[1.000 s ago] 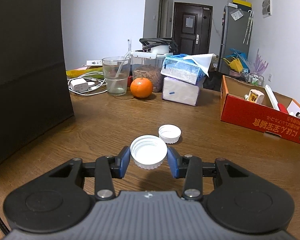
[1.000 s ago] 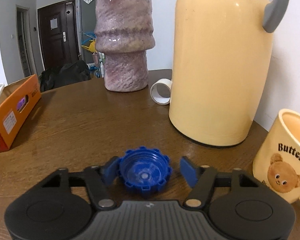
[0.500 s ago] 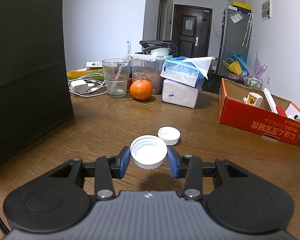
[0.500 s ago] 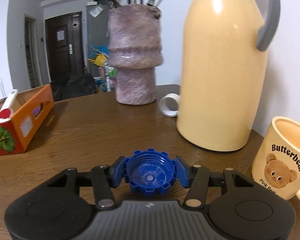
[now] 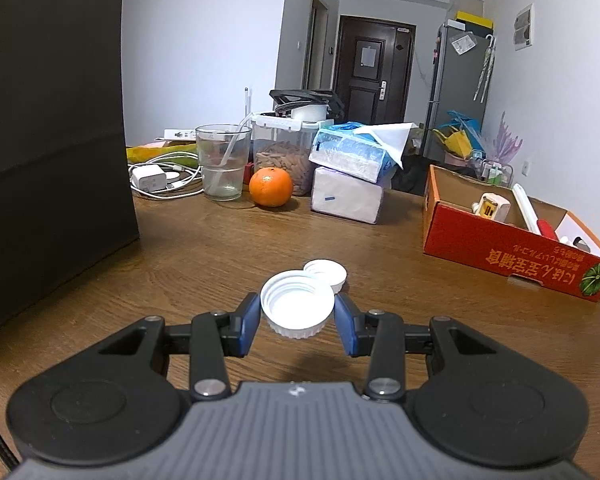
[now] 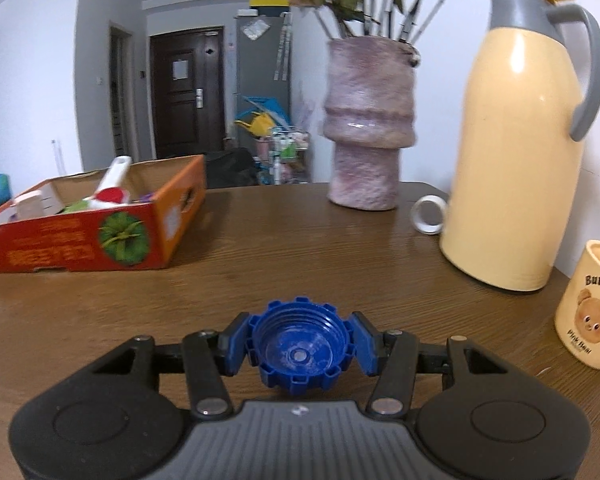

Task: Organize rigid objects
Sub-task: 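Grasp the blue cap with the right tool while the left tool holds the white cap, then carry the white cap and blue cap over the red box with both tools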

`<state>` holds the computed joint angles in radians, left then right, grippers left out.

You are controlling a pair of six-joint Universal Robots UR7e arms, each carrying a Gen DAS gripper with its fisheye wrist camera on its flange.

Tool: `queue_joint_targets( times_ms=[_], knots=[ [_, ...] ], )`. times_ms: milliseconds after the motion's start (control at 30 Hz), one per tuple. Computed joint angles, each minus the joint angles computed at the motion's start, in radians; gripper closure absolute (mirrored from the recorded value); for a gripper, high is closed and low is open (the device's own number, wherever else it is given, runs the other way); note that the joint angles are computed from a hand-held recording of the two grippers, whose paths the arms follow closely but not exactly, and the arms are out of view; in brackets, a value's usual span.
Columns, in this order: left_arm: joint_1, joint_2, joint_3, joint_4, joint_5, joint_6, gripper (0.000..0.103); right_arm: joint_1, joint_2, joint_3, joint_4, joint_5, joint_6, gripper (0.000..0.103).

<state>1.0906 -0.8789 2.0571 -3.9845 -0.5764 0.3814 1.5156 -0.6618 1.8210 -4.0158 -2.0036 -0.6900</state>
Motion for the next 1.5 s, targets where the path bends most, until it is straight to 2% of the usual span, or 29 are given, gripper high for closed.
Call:
queue_joint_targets(
  times_ms=[500,1033,1500],
  knots=[
    [-0.030,-0.007,0.047,0.001,-0.048,-0.019,0.062,0.081,0.049,0.101,-0.056,0.054,-0.011,0.051],
    [-0.098,0.013,0.089,0.040,-0.091,-0.076,0.062,0.162,0.096,0.167,-0.112,0.113,-0.001,0.051],
    [-0.133,0.027,0.053,0.085,-0.109,-0.067,0.062,0.184,0.098,0.158,-0.119,0.126,0.012,0.051]
  ],
)
